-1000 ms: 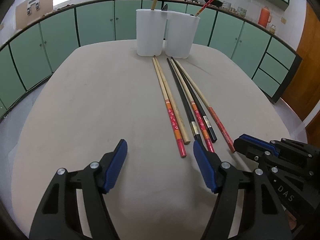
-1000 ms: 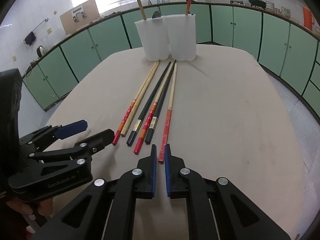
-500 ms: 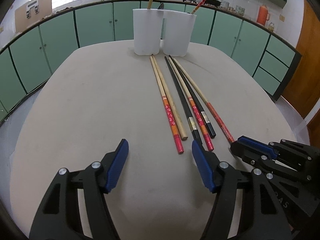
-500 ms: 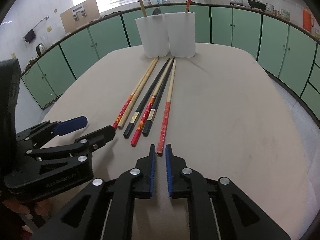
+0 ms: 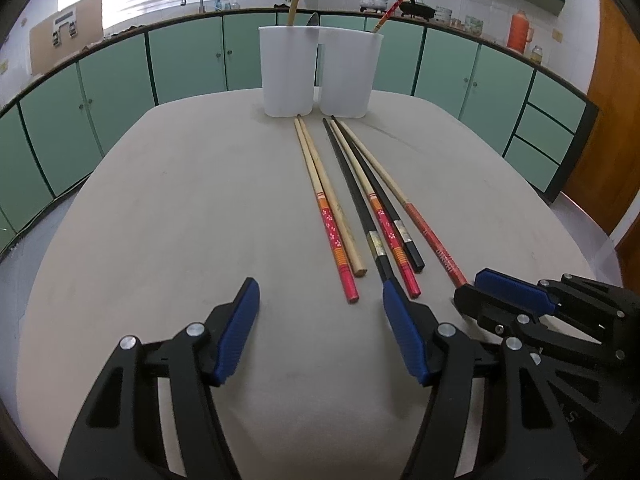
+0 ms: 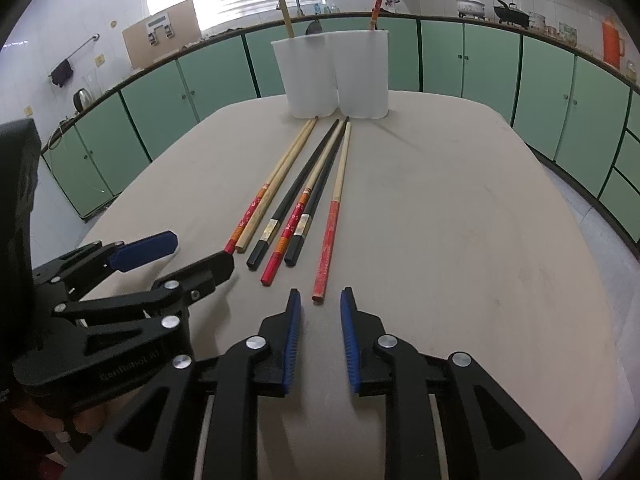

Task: Organize utensils
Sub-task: 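Grasp a red-patterned wooden chopstick with the left tool while the right tool holds the red one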

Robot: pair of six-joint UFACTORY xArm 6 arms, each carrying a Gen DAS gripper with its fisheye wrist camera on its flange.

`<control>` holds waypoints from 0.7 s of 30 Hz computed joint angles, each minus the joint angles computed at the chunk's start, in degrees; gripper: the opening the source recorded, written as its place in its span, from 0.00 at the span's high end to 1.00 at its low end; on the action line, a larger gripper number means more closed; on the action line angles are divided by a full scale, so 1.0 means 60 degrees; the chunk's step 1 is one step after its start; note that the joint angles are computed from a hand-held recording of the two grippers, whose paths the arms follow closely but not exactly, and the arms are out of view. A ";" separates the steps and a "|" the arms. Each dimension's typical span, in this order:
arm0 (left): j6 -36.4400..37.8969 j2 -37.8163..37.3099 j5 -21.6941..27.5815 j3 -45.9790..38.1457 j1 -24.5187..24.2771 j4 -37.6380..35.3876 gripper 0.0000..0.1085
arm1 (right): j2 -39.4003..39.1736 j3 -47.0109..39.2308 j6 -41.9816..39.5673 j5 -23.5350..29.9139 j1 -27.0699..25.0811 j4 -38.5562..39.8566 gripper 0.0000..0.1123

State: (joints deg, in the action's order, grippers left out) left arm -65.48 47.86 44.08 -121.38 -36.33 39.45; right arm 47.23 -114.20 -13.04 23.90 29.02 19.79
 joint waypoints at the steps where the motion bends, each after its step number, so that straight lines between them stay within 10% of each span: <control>1: -0.0006 0.0004 -0.0009 0.0001 0.0012 -0.0021 0.44 | 0.0019 -0.0012 0.0016 -0.0033 0.0004 -0.0033 0.82; 21: 0.0051 0.0276 0.0260 -0.0426 0.0017 -0.0013 0.59 | -0.0048 0.0236 0.0200 -0.0449 0.0065 -0.0193 0.83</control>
